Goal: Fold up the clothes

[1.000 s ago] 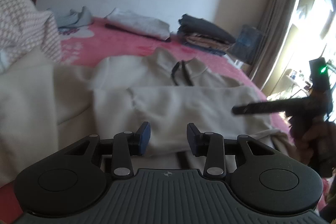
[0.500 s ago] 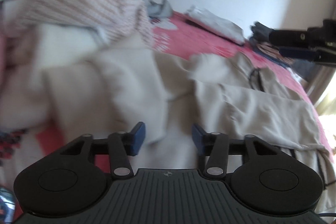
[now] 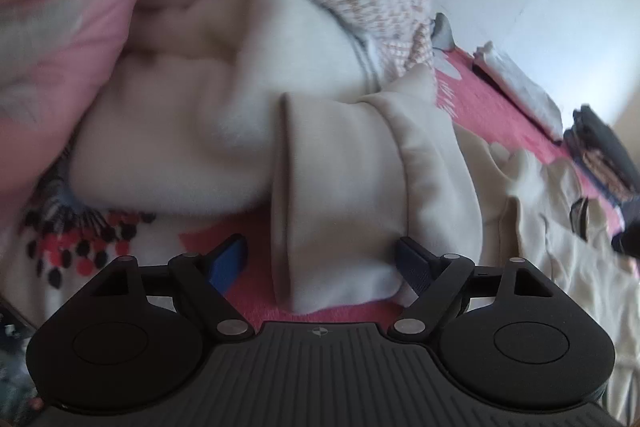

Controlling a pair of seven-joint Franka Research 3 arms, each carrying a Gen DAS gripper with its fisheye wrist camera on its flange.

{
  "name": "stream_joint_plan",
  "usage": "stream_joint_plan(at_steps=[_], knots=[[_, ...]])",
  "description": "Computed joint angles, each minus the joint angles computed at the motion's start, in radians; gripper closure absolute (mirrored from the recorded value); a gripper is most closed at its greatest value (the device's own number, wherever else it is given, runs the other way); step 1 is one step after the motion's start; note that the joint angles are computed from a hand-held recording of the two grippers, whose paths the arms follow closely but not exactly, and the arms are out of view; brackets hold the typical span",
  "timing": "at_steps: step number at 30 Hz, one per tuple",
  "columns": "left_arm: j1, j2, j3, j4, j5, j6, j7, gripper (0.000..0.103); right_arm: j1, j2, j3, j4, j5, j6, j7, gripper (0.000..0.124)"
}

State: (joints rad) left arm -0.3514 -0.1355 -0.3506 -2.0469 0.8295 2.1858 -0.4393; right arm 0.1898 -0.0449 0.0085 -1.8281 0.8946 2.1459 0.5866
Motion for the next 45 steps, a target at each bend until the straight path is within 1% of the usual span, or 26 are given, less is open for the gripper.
stream_joint_plan(at_steps=[2, 3, 5, 6, 7, 9, 10, 11, 13, 15, 17, 18, 19, 20, 22, 23, 24, 25, 26, 27, 28, 33, 37, 39, 42, 45], knots=[[0.009, -0.018, 0.007, -0.035, 0.04, 0.049, -0.061, 0.035, -0.002, 0.001, -0.001, -0.003, -0.013, -0.004, 0.02, 0.062], [0.017, -0.025, 0.003, -0.048, 0.067, 0.066, -0.084, 0.054, -0.003, 0.001, -0.001, -0.006, -0.017, -0.003, 0.027, 0.062], [0.023, -0.026, -0.008, -0.046, 0.094, 0.07, -0.081, 0.071, -0.005, -0.003, -0.002, -0.014, -0.018, 0.009, 0.037, 0.062], [0.023, -0.025, -0.014, -0.041, 0.112, 0.068, -0.083, 0.083, -0.006, -0.005, -0.003, -0.019, -0.018, 0.014, 0.042, 0.062], [0.019, -0.017, -0.023, -0.024, 0.127, 0.047, -0.071, 0.089, -0.008, -0.008, -0.005, -0.023, -0.016, 0.021, 0.046, 0.062], [0.003, 0.014, -0.047, 0.037, 0.178, -0.031, -0.043, 0.093, -0.013, -0.016, -0.01, -0.035, -0.007, 0.037, 0.054, 0.062], [-0.006, 0.031, -0.054, 0.065, 0.227, -0.053, -0.039, 0.094, -0.016, -0.022, -0.014, -0.043, -0.004, 0.049, 0.061, 0.062], [-0.015, 0.047, -0.055, 0.092, 0.28, -0.057, -0.028, 0.094, -0.021, -0.027, -0.018, -0.049, -0.001, 0.061, 0.07, 0.062], [-0.032, 0.104, -0.045, 0.172, 0.386, -0.027, 0.018, 0.094, -0.03, -0.037, -0.028, -0.06, 0.004, 0.085, 0.089, 0.062], [-0.055, 0.193, -0.023, 0.281, 0.496, 0.04, 0.053, 0.094, -0.043, -0.047, -0.039, -0.072, 0.006, 0.113, 0.113, 0.062], [-0.074, 0.304, 0.006, 0.403, 0.506, 0.147, 0.148, 0.094, -0.06, -0.056, -0.054, -0.082, 0.012, 0.146, 0.146, 0.062], [-0.08, 0.364, 0.017, 0.472, 0.5, 0.199, 0.206, 0.093, -0.07, -0.057, -0.063, -0.084, 0.018, 0.16, 0.166, 0.062], [-0.083, 0.427, 0.021, 0.546, 0.486, 0.25, 0.272, 0.088, -0.081, -0.057, -0.071, -0.086, 0.024, 0.174, 0.186, 0.062], [-0.086, 0.474, 0.019, 0.588, 0.424, 0.269, 0.348, 0.085, -0.091, -0.053, -0.079, -0.084, 0.027, 0.183, 0.211, 0.062], [-0.092, 0.575, 0.006, 0.681, 0.287, 0.288, 0.514, 0.065, -0.115, -0.035, -0.093, -0.072, 0.027, 0.186, 0.276, 0.062], [-0.102, 0.617, 0.014, 0.717, 0.22, 0.313, 0.601, 0.064, -0.128, -0.024, -0.098, -0.065, 0.025, 0.187, 0.31, 0.062], [-0.093, 0.624, -0.012, 0.721, 0.208, 0.283, 0.618, 0.064, -0.14, -0.012, -0.103, -0.056, 0.025, 0.183, 0.341, 0.062], [-0.101, 0.615, -0.004, 0.704, 0.195, 0.286, 0.631, 0.063, -0.15, 0.001, -0.106, -0.048, 0.029, 0.171, 0.363, 0.062], [-0.11, 0.581, 0.015, 0.657, 0.218, 0.314, 0.599, 0.061, -0.16, 0.015, -0.107, -0.038, 0.037, 0.155, 0.377, 0.062], [-0.122, 0.547, 0.036, 0.611, 0.245, 0.343, 0.563, 0.054, -0.17, 0.03, -0.108, -0.027, 0.045, 0.139, 0.391, 0.062], [-0.128, 0.532, 0.047, 0.592, 0.244, 0.35, 0.577, 0.05, -0.178, 0.046, -0.107, -0.015, 0.054, 0.122, 0.406, 0.062], [-0.169, 0.481, 0.103, 0.523, 0.224, 0.375, 0.672, 0.049, -0.208, 0.154, -0.079, 0.083, 0.086, 0.028, 0.503, 0.062], [-0.183, 0.518, 0.121, 0.545, 0.148, 0.392, 0.792, 0.049, -0.207, 0.265, -0.039, 0.208, 0.032, 0.013, 0.599, 0.062], [-0.197, 0.542, 0.135, 0.566, 0.109, 0.395, 0.821, 0.049, -0.201, 0.315, -0.021, 0.27, -0.014, 0.011, 0.64, 0.062], [-0.235, 0.573, 0.162, 0.606, 0.054, 0.329, 0.863, 0.049, -0.186, 0.376, -0.002, 0.356, -0.126, -0.021, 0.677, 0.062], [-0.253, 0.573, 0.182, 0.599, 0.047, 0.324, 0.85, 0.049, -0.164, 0.409, 0.009, 0.404, -0.24, -0.039, 0.68, 0.066]])
